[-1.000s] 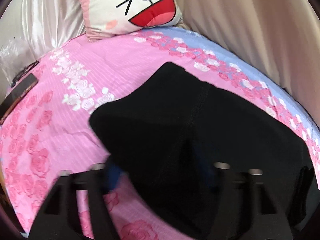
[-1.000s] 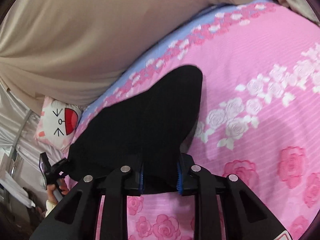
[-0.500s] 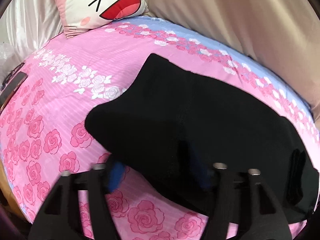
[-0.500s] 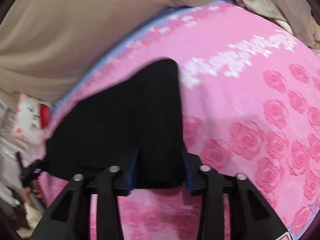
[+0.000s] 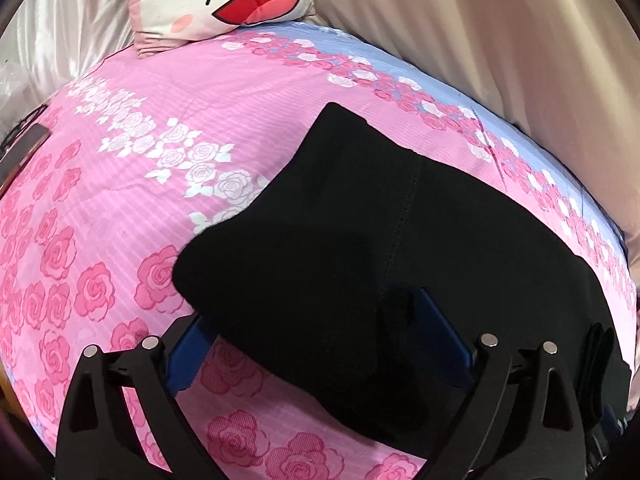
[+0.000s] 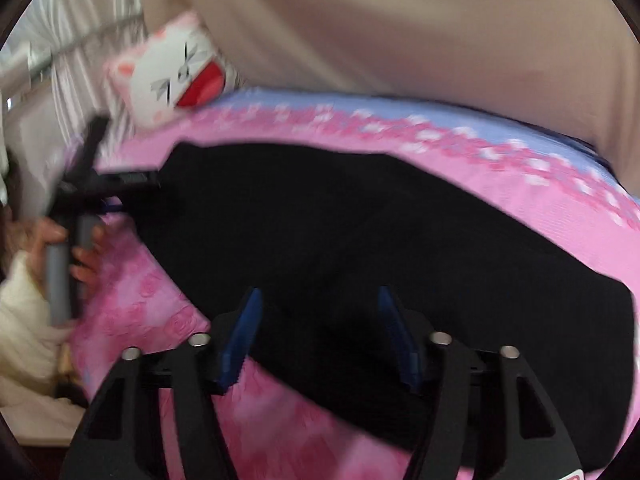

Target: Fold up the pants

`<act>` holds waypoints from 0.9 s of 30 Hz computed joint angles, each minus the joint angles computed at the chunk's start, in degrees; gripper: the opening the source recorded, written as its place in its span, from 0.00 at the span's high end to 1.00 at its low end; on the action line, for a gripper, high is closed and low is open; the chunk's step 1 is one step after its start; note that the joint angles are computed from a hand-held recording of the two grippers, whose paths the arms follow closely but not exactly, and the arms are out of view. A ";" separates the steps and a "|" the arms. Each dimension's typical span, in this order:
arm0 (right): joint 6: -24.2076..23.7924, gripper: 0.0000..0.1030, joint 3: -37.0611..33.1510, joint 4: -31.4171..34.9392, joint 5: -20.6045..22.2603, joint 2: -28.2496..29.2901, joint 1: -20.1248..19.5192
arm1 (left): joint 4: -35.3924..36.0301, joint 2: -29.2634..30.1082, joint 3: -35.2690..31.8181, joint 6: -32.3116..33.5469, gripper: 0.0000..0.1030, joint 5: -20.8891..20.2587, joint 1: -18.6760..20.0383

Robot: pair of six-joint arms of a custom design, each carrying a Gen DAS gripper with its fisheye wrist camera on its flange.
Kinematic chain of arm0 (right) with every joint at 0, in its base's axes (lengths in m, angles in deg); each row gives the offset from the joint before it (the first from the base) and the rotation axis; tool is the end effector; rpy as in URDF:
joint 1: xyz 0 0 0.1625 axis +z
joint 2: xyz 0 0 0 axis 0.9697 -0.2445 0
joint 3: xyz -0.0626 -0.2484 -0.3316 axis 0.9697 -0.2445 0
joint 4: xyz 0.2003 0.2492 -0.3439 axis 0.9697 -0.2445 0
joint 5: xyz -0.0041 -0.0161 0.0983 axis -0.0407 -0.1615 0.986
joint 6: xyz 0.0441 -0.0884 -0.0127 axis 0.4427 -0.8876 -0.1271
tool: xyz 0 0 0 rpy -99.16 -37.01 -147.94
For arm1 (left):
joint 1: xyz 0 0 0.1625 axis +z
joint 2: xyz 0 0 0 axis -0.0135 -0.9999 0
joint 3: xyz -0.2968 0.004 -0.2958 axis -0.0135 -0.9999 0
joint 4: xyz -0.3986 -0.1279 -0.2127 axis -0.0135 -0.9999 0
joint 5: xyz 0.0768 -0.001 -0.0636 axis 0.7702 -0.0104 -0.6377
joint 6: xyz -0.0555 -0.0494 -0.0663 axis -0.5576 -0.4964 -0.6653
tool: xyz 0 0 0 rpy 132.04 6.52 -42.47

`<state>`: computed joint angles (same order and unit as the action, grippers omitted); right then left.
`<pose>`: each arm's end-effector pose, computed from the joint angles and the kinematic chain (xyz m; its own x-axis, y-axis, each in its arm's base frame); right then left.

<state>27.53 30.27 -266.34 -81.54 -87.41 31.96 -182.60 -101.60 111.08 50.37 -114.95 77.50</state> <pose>0.2472 -0.5484 -0.0121 -0.7610 0.0077 0.6487 -0.4485 0.7162 -0.5347 0.0209 -0.7391 0.2228 -0.8217 0.0363 -0.5688 0.3454 0.8255 -0.4464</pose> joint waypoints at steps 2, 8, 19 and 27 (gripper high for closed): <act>-0.53 0.70 -3.19 2.01 -2.55 2.08 -0.54 | 0.92 -0.17 -0.35 -0.12 0.08 -1.02 0.25; 0.56 0.88 -5.98 0.60 -1.40 1.94 -0.59 | 0.99 0.07 -1.35 0.18 0.08 -3.51 0.97; 4.46 0.40 -2.79 -2.09 5.72 -0.02 -0.27 | -1.38 -0.31 -0.87 3.25 0.49 -4.72 1.46; 9.03 0.33 7.29 -16.01 -4.87 -6.42 0.02 | -1.89 -3.26 2.76 6.97 0.82 -9.13 -2.87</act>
<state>36.56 37.56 -282.34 -86.41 -93.83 31.98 -184.49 -104.86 113.84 57.34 -124.08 74.63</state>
